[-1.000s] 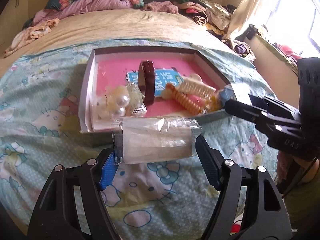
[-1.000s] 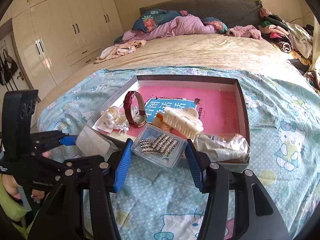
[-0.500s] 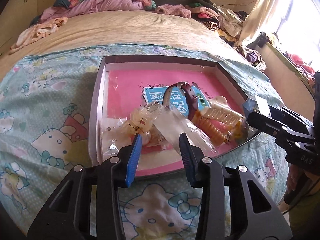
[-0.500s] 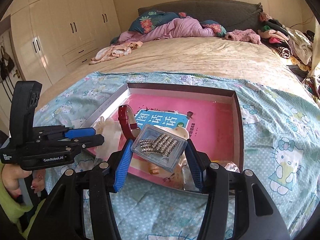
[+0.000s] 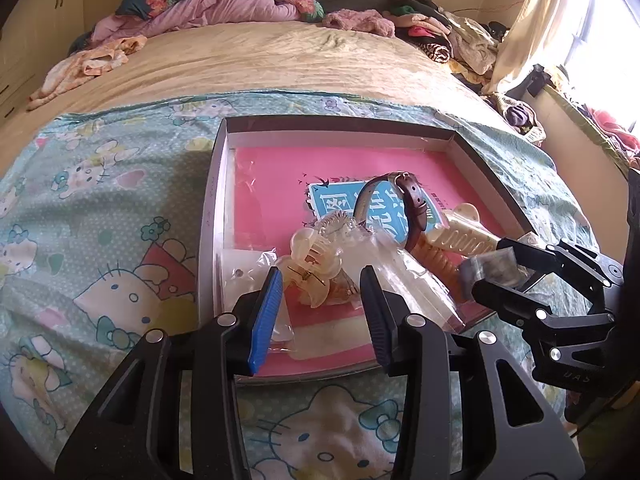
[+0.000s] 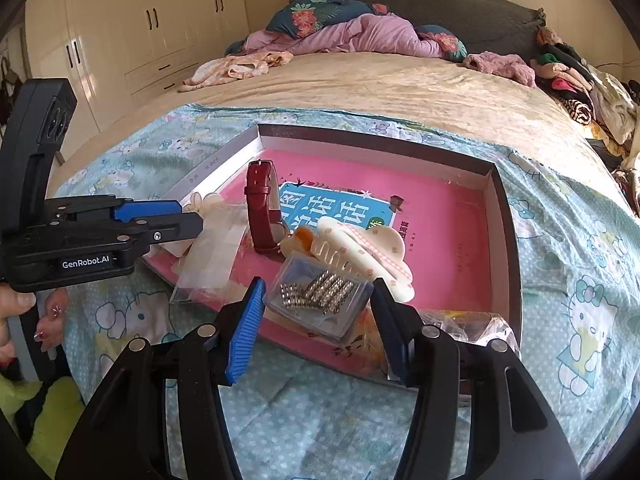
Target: Organize jewelry
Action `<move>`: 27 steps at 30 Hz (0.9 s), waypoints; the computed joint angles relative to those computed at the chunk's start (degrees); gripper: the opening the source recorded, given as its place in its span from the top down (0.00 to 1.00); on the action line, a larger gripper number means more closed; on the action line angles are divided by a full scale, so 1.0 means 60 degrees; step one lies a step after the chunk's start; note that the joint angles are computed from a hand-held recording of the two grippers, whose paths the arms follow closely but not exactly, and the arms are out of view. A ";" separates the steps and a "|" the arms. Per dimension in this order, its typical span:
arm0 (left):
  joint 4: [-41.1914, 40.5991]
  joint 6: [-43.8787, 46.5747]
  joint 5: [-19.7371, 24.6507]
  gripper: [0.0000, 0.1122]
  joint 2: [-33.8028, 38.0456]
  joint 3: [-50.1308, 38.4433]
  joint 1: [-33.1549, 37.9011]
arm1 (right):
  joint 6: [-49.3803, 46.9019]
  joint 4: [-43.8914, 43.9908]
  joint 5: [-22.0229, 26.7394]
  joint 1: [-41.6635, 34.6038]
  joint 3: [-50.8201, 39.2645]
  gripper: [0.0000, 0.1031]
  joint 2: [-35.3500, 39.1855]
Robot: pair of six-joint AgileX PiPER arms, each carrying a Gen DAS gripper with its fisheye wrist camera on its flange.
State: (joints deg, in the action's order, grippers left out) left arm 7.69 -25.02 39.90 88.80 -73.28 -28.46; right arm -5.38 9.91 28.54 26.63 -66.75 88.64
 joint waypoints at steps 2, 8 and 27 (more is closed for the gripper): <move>-0.0011 0.0018 0.0025 0.71 -0.0019 0.0000 0.0006 | 0.0155 -0.0169 -0.0042 0.0055 0.0050 0.38 -0.0086; -0.0006 -0.0003 0.0011 0.71 -0.0033 0.0011 -0.0005 | 0.0466 -0.0473 -0.0091 0.0045 0.0303 0.26 -0.0581; 0.1356 -0.1783 0.0443 0.23 -0.2204 0.1028 -0.1258 | 0.3869 -0.3361 -0.0130 0.0953 0.2024 0.05 -0.3622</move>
